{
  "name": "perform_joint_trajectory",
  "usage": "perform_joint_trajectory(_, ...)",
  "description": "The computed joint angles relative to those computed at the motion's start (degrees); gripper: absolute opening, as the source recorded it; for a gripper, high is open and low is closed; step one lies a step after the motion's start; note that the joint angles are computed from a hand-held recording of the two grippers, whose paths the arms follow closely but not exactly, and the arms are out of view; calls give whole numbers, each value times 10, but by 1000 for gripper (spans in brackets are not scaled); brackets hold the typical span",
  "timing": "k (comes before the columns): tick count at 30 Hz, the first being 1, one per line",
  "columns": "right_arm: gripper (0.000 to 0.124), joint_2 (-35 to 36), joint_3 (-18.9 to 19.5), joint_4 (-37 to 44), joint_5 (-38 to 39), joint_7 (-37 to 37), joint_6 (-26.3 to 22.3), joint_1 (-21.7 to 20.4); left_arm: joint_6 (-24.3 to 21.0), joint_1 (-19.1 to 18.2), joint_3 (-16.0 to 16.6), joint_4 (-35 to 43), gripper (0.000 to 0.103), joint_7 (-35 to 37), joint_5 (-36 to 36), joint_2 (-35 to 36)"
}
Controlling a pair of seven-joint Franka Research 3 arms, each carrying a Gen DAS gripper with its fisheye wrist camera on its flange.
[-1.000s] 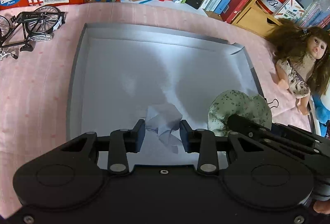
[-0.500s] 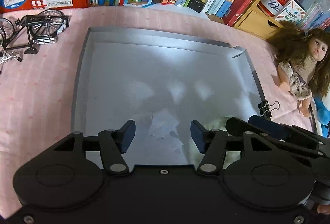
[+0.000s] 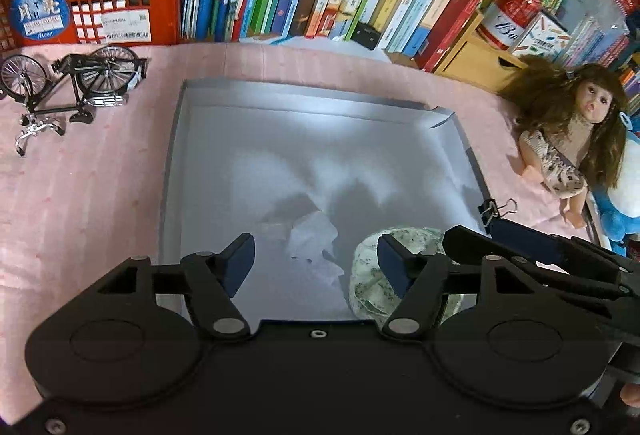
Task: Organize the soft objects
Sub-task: 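Open the left tool to drop the paper while the right tool releases the cloth into the tray, then withdraw both open tools from the tray back toward the remaining soft items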
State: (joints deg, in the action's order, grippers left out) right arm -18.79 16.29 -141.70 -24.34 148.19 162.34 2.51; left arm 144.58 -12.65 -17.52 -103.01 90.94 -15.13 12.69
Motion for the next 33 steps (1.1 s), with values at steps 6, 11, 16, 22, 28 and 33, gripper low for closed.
perform_joint_trajectory(6,79,-35,16,-17,-15,2,3,-7,23,4,-1,-47,71,35,-31,-43)
perform_joint_trajectory(11,82,-63,32,-32,-14,-7,8,-16,40,-2,6,-82,71,65,-58,-77)
perform_joint_trajectory(16,86,-90,46,-51,0,-20,21,-21,64,-14,17,-120,72,91,-72,-112)
perform_joint_trajectory(22,89,-131,80,-76,15,-37,41,-36,105,-37,32,-177,72,137,-100,-161)
perform_joint_trajectory(28,94,-177,117,-99,30,-53,49,-51,164,-77,61,-245,73,197,-144,-217)
perform_joint_trajectory(33,98,-209,142,-119,51,-63,66,-60,202,-125,101,-294,81,259,-216,-258)
